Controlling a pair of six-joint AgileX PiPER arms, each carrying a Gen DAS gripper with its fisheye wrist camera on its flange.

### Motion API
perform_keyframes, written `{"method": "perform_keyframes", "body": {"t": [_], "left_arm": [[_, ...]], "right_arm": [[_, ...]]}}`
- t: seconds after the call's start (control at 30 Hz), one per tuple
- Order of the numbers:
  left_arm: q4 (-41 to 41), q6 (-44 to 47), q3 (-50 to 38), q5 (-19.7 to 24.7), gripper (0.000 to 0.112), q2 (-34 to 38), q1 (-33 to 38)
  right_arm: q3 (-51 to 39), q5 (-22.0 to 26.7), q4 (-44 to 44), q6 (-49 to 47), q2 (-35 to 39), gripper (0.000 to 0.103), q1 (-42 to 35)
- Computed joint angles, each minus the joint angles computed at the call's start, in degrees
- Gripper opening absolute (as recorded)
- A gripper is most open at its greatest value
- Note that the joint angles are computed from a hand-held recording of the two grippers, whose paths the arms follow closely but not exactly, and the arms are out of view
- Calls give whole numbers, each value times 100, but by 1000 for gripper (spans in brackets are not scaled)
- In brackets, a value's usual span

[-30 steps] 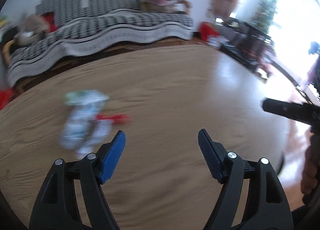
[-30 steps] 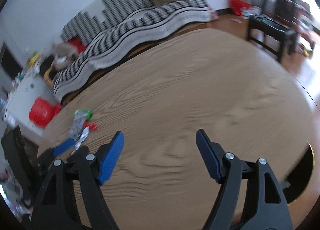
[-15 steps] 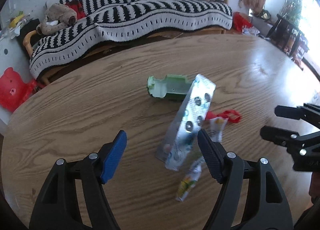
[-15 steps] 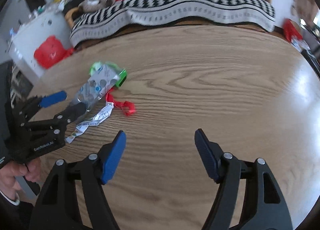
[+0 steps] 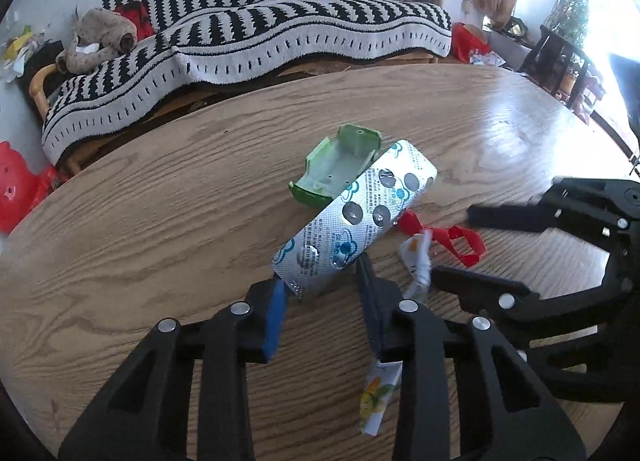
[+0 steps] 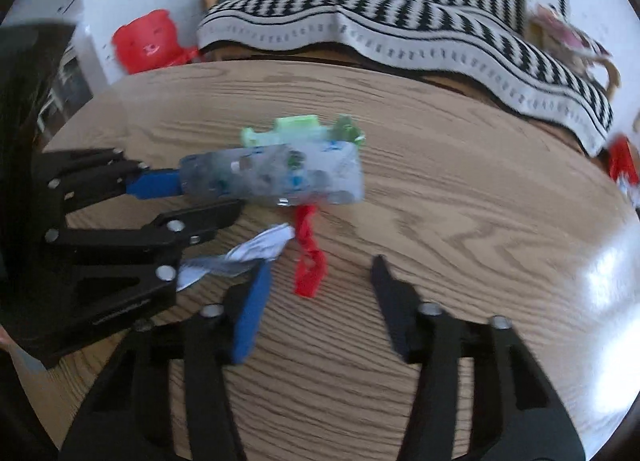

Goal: Collect trash
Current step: 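Grasp the silver blister pack with the left tool while the right tool grasps the red ribbon, then carry the blister pack and red ribbon over the bin and open both tools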

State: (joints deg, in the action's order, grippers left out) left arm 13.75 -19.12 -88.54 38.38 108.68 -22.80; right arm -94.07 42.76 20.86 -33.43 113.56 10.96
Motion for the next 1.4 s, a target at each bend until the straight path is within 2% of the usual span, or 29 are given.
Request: {"method": "perform_keyframes", "body": {"t": [0.03,0.07,0.13,0.17,0.23,0.6,0.77,0.97,1.17,1.4], "left_arm": [[-76,51,18,-40,30,-20,11],[-107,83,36,-68,28,-47,5],[-117,124,39,-48,17,-80,-26],[-157,177,60,-52,14,-117,-39],[-170,230,139,-72,6,-218,-90],[-418,128,320,32,2,-733,-208],[-220,-251,146,185,2,-778,-486],[10,-653,-385,514,1,-594,-1044],[183,-968,-1179,777,1,-167,-1758],[105,-970,-3014,1368,1,923,-2654]], "right_arm": [[-70,62,48,-36,37,22,22],[-63,82,66,-67,30,17,38],[12,29,98,-128,-11,14,62],[39,39,104,-116,-36,9,68],[131,34,168,-128,-118,9,27],[929,52,794,-476,-1082,9,-360],[1325,108,918,-578,-1536,9,-757],[1733,350,1206,-953,-2109,9,-1579],[2076,880,1665,-1696,-2661,9,-2966],[2102,1714,2122,-2704,-2819,9,-4966]]}}
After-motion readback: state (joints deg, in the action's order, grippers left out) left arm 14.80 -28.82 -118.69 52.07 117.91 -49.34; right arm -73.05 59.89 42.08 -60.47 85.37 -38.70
